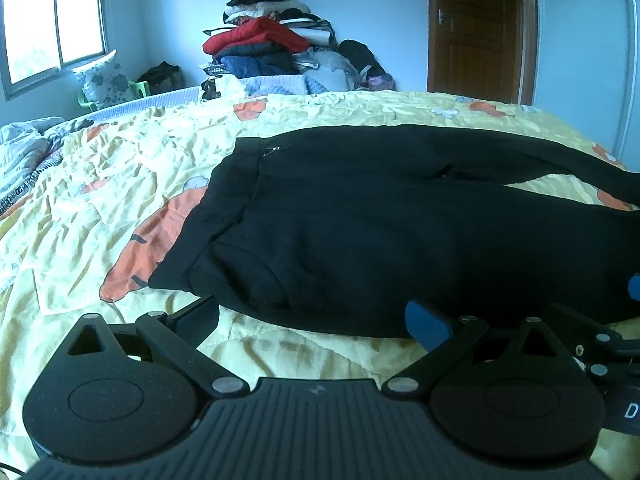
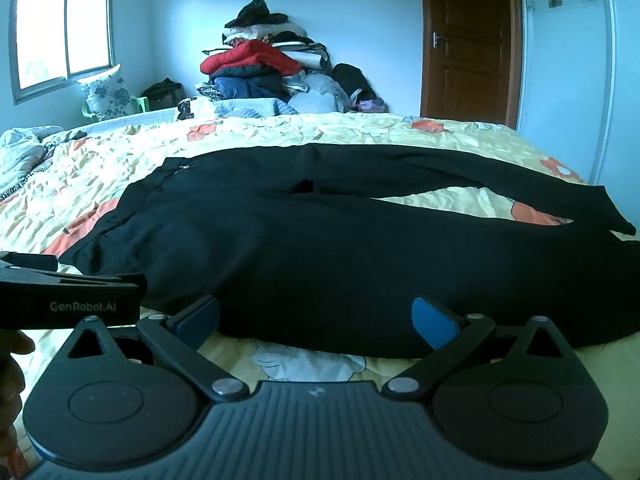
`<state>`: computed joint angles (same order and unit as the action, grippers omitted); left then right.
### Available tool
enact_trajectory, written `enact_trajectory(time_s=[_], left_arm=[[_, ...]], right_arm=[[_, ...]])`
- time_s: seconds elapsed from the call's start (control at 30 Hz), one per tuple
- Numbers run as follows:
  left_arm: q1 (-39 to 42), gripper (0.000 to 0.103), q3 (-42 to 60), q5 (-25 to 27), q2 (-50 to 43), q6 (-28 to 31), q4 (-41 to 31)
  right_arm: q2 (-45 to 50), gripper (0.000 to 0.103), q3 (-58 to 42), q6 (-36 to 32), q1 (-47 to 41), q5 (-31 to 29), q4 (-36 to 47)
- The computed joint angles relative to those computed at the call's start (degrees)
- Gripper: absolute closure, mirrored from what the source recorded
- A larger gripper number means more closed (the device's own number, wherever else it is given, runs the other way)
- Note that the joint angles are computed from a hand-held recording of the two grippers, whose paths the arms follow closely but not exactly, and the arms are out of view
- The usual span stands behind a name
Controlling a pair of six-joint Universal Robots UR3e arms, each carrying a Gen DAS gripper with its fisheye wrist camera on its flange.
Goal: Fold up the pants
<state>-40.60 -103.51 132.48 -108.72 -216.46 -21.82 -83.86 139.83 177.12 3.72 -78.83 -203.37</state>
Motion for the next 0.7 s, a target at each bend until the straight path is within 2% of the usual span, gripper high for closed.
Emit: enact_trajectory(time_s=[0.57,0.7], left_arm=[[-0.2,0.002,-2.6,-0.2,0.9,-1.0,1.8],[0.1,0.002,-2.9,-0.8,1.2,-1.3,1.8]], right_arm=[[0.7,0.0,0.4,-0.5,1.5,-1.6,-2.2],[0.1,0.0,1.1,-1.2,0.6,0.8,-1.6]])
